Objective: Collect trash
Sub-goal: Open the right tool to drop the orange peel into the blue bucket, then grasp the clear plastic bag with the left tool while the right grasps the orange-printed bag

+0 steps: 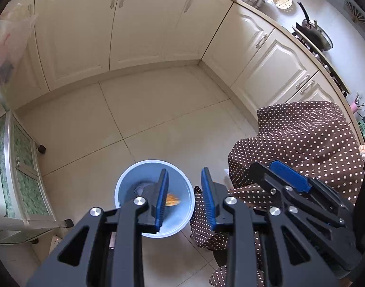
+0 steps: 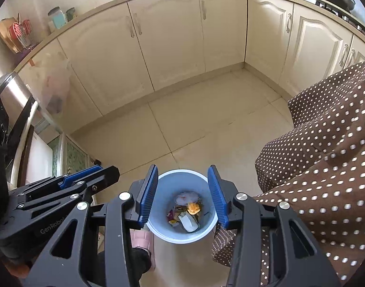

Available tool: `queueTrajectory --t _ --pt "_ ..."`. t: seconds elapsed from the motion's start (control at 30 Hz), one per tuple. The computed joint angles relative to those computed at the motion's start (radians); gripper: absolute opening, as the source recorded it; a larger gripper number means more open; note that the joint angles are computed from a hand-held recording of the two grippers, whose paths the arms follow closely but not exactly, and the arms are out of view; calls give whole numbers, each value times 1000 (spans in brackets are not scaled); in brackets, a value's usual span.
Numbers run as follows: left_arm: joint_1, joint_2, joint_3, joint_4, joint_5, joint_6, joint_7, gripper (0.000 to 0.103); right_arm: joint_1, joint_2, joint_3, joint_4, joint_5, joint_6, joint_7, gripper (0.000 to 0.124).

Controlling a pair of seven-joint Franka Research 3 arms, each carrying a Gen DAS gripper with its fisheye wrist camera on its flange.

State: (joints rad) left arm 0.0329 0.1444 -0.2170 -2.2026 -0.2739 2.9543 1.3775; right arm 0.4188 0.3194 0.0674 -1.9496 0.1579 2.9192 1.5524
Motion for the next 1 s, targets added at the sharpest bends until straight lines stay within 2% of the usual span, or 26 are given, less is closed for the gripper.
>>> queueTrajectory --t 0.27,0.4,0.5,0.6,0.7,0.8,0.83,0.93,1.0 --pt "-46 -70 13 5 43 -10 -13 28 -10 -139 -27 -104 -37 36 23 45" --pt "-94 -111 23 18 120 3 -58 34 -38 -256 -45 -185 -101 60 63 45" --pt "-133 -125 19 54 166 5 -74 35 -94 -351 -34 -251 -88 89 52 46" --pt "-173 -122 6 106 198 8 -80 44 -155 -442 -28 -310 -65 122 33 49" --pt "-218 -88 -7 188 311 -16 -140 46 -202 -516 -37 -360 -31 139 -11 50" --pt "-265 -25 -29 296 396 -47 -167 52 -275 -589 -50 -414 -21 147 -38 51" --pt "-278 9 -47 345 394 -55 -144 56 -323 -615 -46 -434 -33 147 -34 52" --pt "-308 122 -100 504 366 -117 -73 57 -416 -651 -43 -462 -42 146 -38 52" --pt "-345 186 -106 597 378 -166 -67 57 -483 -665 -42 -474 -55 146 -34 53"
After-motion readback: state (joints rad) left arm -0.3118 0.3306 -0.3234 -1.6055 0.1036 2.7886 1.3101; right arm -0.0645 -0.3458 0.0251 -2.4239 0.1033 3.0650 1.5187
